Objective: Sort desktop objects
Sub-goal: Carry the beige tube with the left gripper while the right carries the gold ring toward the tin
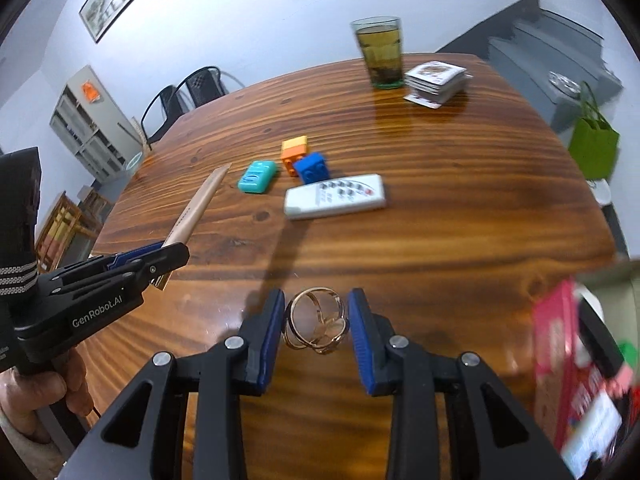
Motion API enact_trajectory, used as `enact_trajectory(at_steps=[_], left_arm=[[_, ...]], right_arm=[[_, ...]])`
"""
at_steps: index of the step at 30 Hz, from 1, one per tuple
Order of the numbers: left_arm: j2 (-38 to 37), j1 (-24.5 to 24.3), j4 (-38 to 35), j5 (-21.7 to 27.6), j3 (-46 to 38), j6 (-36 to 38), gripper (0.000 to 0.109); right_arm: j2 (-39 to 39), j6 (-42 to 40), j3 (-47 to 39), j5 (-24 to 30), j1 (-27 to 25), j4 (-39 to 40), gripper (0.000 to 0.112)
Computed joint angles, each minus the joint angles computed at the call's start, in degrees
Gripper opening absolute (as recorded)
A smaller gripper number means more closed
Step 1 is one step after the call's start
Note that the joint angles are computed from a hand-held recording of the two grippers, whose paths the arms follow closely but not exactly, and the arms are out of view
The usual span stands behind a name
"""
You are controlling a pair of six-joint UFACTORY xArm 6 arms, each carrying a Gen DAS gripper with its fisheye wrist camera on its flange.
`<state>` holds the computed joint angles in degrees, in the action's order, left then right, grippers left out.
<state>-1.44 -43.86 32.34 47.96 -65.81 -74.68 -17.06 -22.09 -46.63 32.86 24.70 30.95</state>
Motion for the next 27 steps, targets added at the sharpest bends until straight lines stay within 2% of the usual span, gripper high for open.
enact_trajectory(at_steps=[6,14,21,27], left_arm=[[5.54,-4.48,-0.69,0.57,-7.11,1.0,0.023],[15.97,-8.97,-2.4,1.72,-21.08,5.04,0.023],[26.75,-12.4,-4.91,4.6,-36.21,10.0,0.023],[36.76,-14.38,-7.21,8.22,-51.1,14.59,0.023]], right_arm=[[-8.0,-0.01,5.49,2.18,-5.47,-0.5,0.036],[-17.07,-2.66,10.52,6.78,-18.24,-0.75,0.036],[-20.23,-7.65,12.01,11.56,-29.37,0.95,0.036],[-20.13,-12.13,11.58,14.31,-35.36,2.67,0.036]])
